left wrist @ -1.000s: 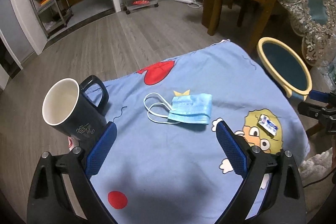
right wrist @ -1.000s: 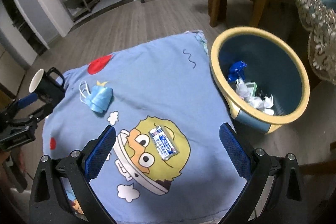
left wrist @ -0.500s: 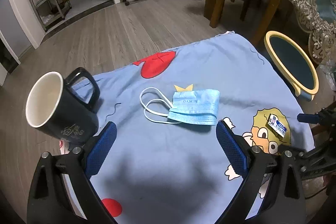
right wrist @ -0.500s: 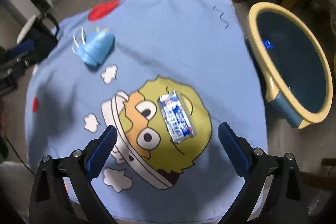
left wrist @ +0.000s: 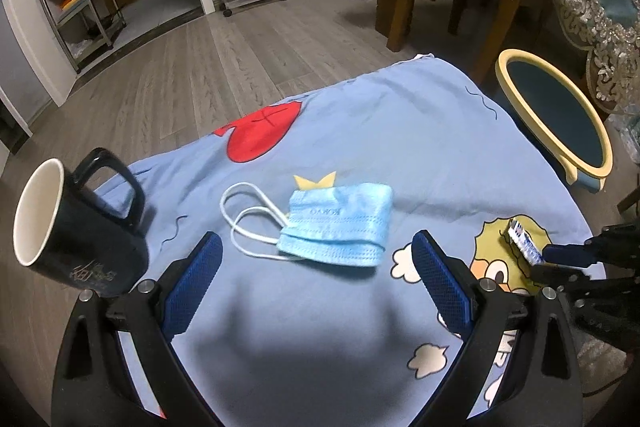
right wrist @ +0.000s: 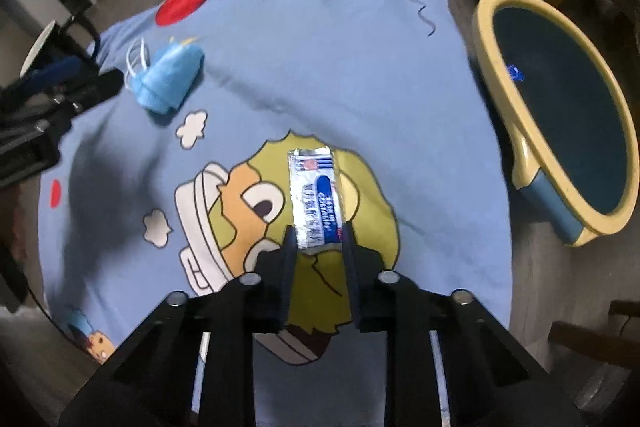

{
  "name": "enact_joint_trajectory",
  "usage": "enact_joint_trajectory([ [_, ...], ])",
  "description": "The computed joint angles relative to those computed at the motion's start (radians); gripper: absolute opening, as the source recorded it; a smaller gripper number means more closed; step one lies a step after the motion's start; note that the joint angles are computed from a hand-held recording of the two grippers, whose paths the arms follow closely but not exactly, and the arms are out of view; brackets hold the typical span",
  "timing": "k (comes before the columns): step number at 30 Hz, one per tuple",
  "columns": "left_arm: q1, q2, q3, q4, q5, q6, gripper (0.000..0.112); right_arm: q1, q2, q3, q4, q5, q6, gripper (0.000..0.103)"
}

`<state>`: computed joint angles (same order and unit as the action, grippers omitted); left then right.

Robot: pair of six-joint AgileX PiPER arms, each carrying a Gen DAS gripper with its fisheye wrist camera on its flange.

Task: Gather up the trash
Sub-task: 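Grasp the second small white medicine box with the right tool, then grasp the blue face mask with the left tool while the right holds the box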

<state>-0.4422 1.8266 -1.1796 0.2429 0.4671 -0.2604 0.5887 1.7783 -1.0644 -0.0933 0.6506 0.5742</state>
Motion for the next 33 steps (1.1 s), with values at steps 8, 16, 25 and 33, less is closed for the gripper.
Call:
enact_joint_trajectory([
  [8,-0.013,0.072,-0.032,-0.061,-0.025,0.057,0.074,-0.028,-0.019,0.013,0.035,-0.024,-0.011,0.013],
  [16,-0.022,0.134,-0.072,-0.115,0.032,0.135,0.029,-0.043,-0.015,0.002,0.040,-0.033,0.013,0.008],
  [25,-0.028,0.122,-0.069,-0.089,0.038,0.107,0.021,-0.071,-0.009,0.011,0.005,-0.011,0.082,0.010],
  [33,-0.002,0.079,-0.050,-0.195,0.029,0.205,0.009,-0.068,-0.042,0.021,0.007,-0.026,0.071,0.007],
])
